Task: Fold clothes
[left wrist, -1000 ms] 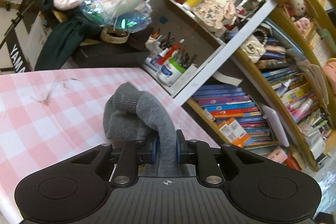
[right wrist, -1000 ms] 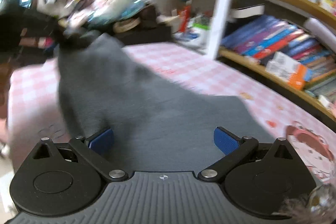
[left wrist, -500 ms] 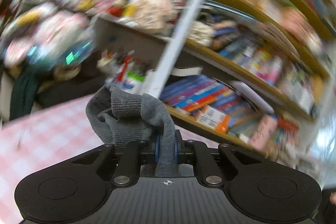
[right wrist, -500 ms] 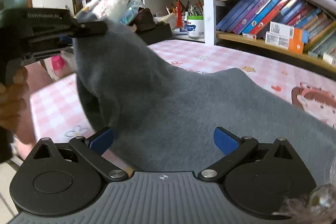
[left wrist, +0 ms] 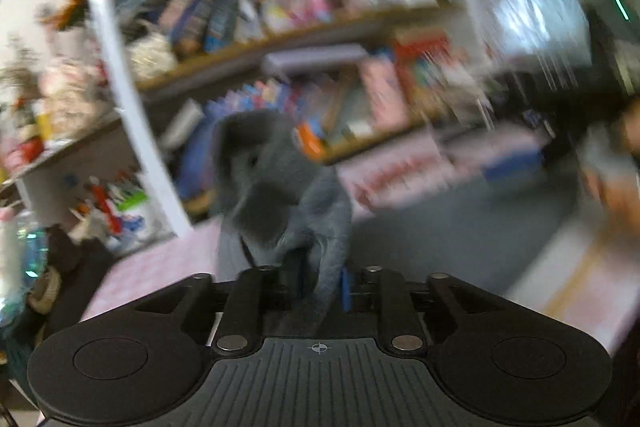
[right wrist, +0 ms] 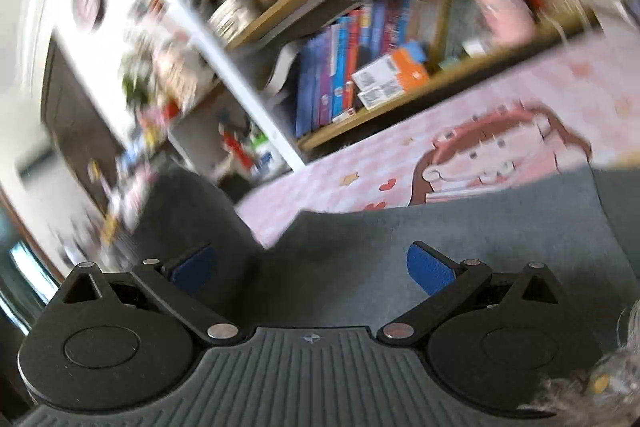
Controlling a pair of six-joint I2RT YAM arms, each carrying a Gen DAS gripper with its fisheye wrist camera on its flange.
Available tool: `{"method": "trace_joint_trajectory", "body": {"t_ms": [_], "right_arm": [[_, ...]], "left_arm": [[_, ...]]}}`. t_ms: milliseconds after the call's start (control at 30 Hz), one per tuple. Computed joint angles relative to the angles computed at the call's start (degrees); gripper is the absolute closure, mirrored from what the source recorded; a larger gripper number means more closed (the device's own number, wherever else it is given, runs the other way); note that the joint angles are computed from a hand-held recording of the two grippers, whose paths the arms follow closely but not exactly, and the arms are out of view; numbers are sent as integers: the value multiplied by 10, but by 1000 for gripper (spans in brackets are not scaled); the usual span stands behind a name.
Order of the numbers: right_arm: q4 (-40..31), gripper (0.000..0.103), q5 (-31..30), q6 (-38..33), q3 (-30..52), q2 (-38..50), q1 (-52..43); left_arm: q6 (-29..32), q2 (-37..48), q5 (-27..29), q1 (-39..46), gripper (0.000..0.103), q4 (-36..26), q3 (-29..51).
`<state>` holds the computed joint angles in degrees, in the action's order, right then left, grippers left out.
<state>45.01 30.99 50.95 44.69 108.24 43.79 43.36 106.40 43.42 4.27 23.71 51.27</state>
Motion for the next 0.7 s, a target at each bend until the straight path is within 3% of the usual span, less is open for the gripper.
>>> {"method": "trace_joint_trajectory", "body": {"t_ms": [67,100,167,300,433,533,567,633,700], "right_arm": [[6,0,-17,18,-7,-1,-8],[1,0,-24,20,-5,1,-9],[-16,0,-39,22,8,12,-11],[-19,0,-77,39,25,36,-13],[-10,4,-106,44,31,46,-10],[-13,29,-107,25,43,51,-1],[-21,45,-107,22,49,53,0],[-36,53,-108,16,61,58,3],[-56,60,-115,15,79,69,0]], "left_arm": [[45,2,-10,-13,46,-42,0],[63,4,-4,-14,44,-61,1],[79,-1,6,-10,28,-69,-7],[77,-19,38,12,27,-61,-23],[15,-18,85,43,27,-49,-11],[-51,-2,93,57,27,-26,8],[-69,4,90,60,28,-24,15],[-100,16,87,66,34,-27,29],[-112,29,97,74,49,-41,44]]}}
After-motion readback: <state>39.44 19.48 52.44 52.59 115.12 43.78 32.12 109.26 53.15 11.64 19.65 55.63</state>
